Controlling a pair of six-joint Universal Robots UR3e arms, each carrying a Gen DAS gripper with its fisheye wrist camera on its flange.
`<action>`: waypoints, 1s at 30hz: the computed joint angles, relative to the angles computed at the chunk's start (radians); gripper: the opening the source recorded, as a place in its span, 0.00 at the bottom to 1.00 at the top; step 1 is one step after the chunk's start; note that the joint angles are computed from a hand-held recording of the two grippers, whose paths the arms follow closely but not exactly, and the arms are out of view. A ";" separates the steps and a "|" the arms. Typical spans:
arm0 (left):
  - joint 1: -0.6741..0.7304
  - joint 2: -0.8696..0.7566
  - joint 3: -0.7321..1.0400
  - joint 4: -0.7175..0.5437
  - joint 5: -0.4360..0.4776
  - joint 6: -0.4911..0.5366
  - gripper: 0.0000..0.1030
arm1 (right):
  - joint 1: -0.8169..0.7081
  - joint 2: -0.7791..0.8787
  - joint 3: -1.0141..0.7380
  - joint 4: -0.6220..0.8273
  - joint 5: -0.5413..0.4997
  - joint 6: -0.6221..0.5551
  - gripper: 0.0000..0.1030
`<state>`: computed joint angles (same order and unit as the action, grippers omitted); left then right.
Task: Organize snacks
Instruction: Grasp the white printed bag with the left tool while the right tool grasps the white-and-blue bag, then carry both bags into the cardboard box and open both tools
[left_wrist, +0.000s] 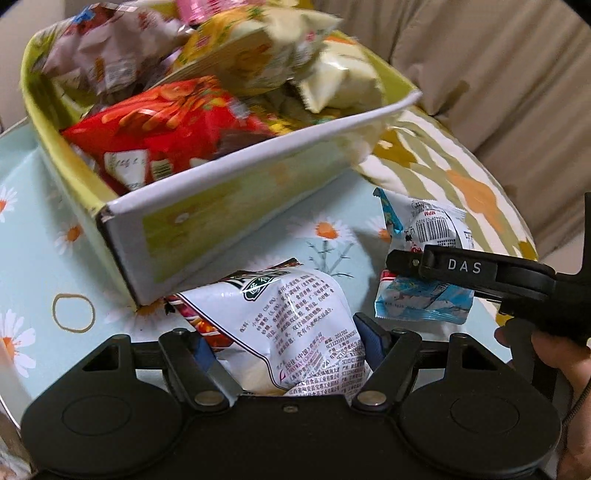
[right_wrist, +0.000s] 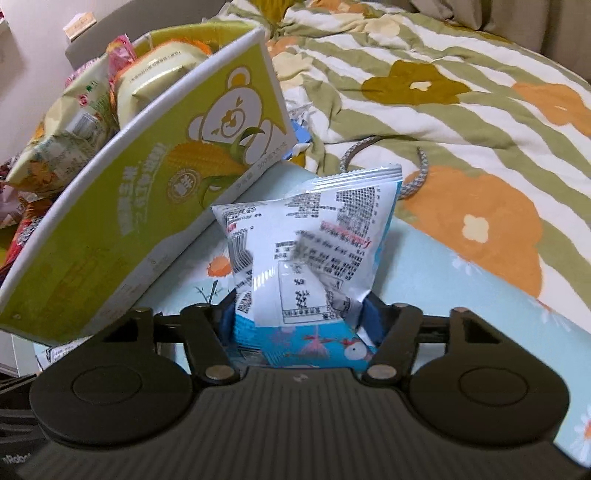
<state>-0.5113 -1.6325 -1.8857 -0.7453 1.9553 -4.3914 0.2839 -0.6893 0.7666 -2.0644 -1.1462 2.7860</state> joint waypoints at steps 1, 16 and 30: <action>-0.011 -0.008 0.011 0.002 0.007 0.010 0.74 | -0.007 -0.034 0.051 -0.025 0.001 0.003 0.72; -0.142 0.008 0.186 -0.023 0.198 0.251 0.74 | -0.092 -0.506 0.532 -0.224 -0.010 0.082 0.70; 0.280 0.446 0.060 -0.027 -0.057 0.778 0.74 | 0.077 -0.566 0.416 -0.261 -0.098 0.329 0.70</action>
